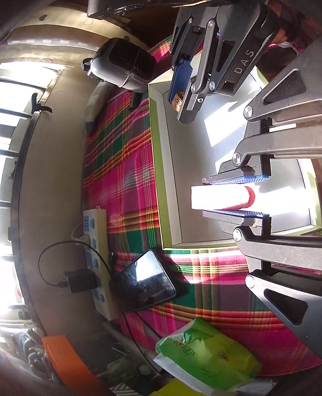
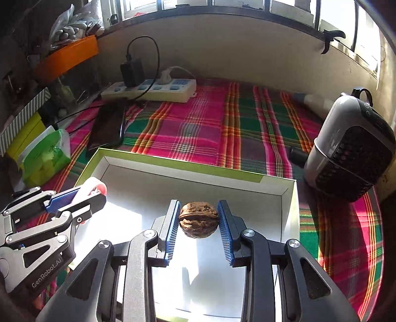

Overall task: Organize objects
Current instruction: 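Open the left gripper to drop the pink piece while the right releases the walnut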

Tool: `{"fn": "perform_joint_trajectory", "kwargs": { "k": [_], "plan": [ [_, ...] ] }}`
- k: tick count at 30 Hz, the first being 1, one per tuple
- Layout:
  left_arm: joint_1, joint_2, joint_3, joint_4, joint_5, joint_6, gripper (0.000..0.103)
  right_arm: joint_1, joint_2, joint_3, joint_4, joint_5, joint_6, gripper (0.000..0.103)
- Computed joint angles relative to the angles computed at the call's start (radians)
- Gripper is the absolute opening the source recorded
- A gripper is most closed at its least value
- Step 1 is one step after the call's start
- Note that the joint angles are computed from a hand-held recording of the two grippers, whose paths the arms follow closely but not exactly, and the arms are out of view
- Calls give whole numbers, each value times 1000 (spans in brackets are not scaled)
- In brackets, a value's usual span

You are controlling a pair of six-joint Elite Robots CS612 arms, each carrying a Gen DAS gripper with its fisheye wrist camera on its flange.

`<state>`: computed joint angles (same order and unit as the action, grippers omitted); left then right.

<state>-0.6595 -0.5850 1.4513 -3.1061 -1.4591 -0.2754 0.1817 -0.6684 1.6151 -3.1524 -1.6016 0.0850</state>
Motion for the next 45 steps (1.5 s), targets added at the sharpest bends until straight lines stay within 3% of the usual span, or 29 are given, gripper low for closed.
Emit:
{"fn": "perform_joint_trajectory", "kwargs": {
  "k": [13, 34, 36, 38, 45],
  "plan": [
    [9, 38, -71, 77, -2, 5, 16, -6, 36, -68, 76, 11, 4, 33],
    [3, 47, -87, 95, 14, 33, 17, -3, 44, -81, 93, 1, -1, 33],
    [2, 47, -87, 94, 14, 32, 21, -3, 43, -81, 95, 3, 1, 35],
    [2, 47, -85, 92, 13, 31, 23, -3, 43, -79, 92, 4, 10, 49],
    [3, 36, -70, 84, 20, 15, 25, -6, 36, -63, 72, 1, 22, 50]
  ]
}}
